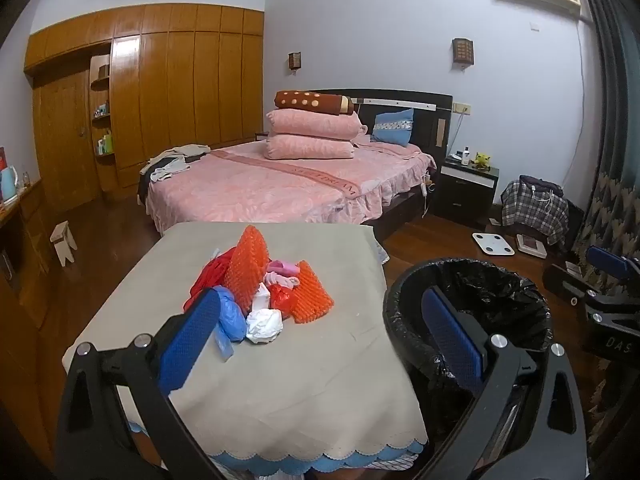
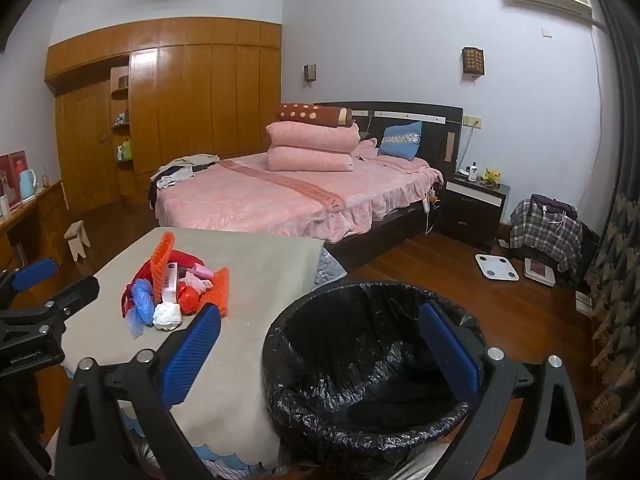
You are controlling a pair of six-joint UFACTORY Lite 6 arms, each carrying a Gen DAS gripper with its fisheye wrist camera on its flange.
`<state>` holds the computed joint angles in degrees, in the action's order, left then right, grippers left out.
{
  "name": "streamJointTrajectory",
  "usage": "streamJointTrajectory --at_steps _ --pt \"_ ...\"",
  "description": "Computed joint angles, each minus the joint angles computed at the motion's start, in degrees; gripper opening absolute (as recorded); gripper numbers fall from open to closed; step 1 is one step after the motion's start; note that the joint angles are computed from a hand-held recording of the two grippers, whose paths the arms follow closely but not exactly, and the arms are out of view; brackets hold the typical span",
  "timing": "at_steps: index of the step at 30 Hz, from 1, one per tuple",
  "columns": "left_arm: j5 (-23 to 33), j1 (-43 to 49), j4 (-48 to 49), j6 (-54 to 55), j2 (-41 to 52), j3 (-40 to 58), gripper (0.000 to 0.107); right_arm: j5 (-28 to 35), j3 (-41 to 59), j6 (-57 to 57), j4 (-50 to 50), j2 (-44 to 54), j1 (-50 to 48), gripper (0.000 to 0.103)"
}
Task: Collect trash
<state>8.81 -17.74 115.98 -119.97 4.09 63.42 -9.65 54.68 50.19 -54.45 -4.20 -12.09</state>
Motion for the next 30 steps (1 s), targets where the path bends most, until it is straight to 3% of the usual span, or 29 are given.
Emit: streamJointTrajectory --at_steps 9,18,22,28,30 --pt "-0.5 0.4 -4.2 4.0 -0.6 0.0 0.098 0.4 0.1 -3.1 3.4 0.3 0.0 0.097" --pt "-1.2 0.9 -7.4 7.6 -0.7 0.6 0.098 0.1 0.0 0.8 -0.7 -0.1 0.1 0.097" --pt "-0.2 0.2 -4.0 3.9 -0.8 -0.2 0.098 -0.9 -0.8 -0.8 0.8 -0.4 -0.8 0.097" --pt "-0.7 0.4 -11.0 10.9 -1.3 0.2 0.098 -0.4 -0.1 -0.2 0.5 0.1 -0.4 0.097" --pt "-1.3 1.2 -8.2 8.6 -0.9 0.8 0.098 0.0 0.1 4.1 -3.9 -0.5 -0.5 0.097"
